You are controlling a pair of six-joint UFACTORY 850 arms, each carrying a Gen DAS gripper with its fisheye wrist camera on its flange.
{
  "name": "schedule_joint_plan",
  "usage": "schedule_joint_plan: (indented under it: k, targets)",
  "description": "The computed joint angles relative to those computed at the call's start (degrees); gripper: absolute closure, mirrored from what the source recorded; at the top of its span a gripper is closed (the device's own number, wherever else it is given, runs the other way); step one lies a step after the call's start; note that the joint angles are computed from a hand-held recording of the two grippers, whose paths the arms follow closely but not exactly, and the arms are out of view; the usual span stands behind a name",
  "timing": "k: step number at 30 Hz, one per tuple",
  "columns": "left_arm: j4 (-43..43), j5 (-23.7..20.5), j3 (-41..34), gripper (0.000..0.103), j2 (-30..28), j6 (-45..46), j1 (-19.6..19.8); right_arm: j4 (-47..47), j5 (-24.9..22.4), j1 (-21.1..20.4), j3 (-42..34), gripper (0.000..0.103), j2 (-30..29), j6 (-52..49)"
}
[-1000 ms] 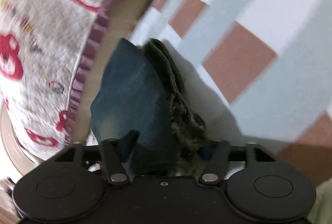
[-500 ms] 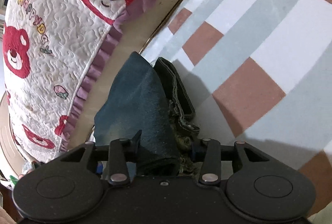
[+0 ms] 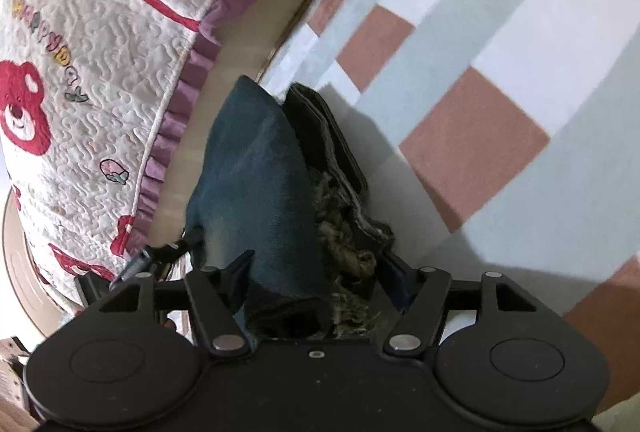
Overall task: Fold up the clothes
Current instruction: 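Grasp the folded jeans edge with the right tool while the left tool grasps the other edge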
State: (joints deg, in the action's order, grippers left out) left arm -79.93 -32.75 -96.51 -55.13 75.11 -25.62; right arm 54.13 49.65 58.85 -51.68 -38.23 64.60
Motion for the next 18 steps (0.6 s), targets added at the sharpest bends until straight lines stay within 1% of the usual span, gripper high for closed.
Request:
schedule_joint_plan:
  k: [2, 3, 4, 5, 6, 7, 8, 9, 10, 11, 13, 15, 16, 17, 18]
  targets:
    - [-1.28, 2.75, 2.64, 0.06, 2.59, 7.26, -1.01, -0.16, 1.32, 0.16, -0.46, 0.029, -1.08, 2.33]
    - [-3.76, 4.32, 4.39, 0.062, 4.0, 12.76, -1.57, 0.66, 1.42, 0.25, -0.94, 0.031, -1.36, 1.08]
    - [-6.61, 5.61, 6.02, 0.066, 5.28, 18.23, -2.06, 2.02, 1.25, 0.35, -1.57, 0.046, -1.51, -1.55]
    - [-10.2, 6.46, 7.62, 0.068, 6.38, 23.66, -2.41, 4.32, 0.77, 0.56, -2.41, 0.054, -1.43, -6.58]
    - [-12.13, 6.86, 8.59, 0.068, 7.15, 26.7, -2.62, 6.63, 0.99, 0.93, -3.11, 0.057, -1.28, -11.69]
    - [-12.91, 6.57, 8.96, 0.068, 7.43, 27.34, -2.52, 8.33, 2.58, 1.49, -3.39, 0.061, -1.11, -14.94]
    - [-11.86, 5.94, 8.77, 0.068, 7.36, 25.57, -2.27, 9.72, 4.69, 2.11, -3.52, 0.062, -0.95, -17.49]
    - [-9.4, 4.57, 7.9, 0.068, 6.67, 21.42, -1.71, 11.1, 6.59, 2.56, -3.6, 0.062, -0.78, -20.02]
    - [-5.82, 3.09, 6.66, 0.066, 5.84, 15.94, -1.17, 12.48, 7.54, 2.7, -3.66, 0.062, -0.54, -22.71]
    - [-3.02, 1.75, 5.48, 0.064, 4.94, 11.35, -0.73, 13.29, 7.09, 2.47, -3.73, 0.062, -0.42, -24.29]
    - [-0.18, 0.27, 3.83, 0.059, 3.56, 6.23, -0.28, 14.37, 5.17, 1.71, -3.89, 0.062, -0.4, -26.17]
    - [5.42, -1.46, 0.7, 0.048, 1.53, -0.35, -0.17, 12.48, 4.69, 0.97, -3.06, 0.062, -0.74, -21.7]
    - [7.93, -2.93, -1.14, 0.04, 0.28, -4.03, -0.02, 11.13, 4.74, 0.69, -2.51, 0.06, -0.9, -18.5]
    - [8.84, -4.39, -2.64, 0.037, -0.9, -7.06, 0.21, 9.76, 4.87, 0.45, -1.95, 0.053, -1.03, -15.18]
    - [8.6, -5.3, -3.37, 0.036, -1.65, -8.74, 0.41, 9.08, 4.35, 0.26, -1.67, 0.046, -1.16, -12.77]
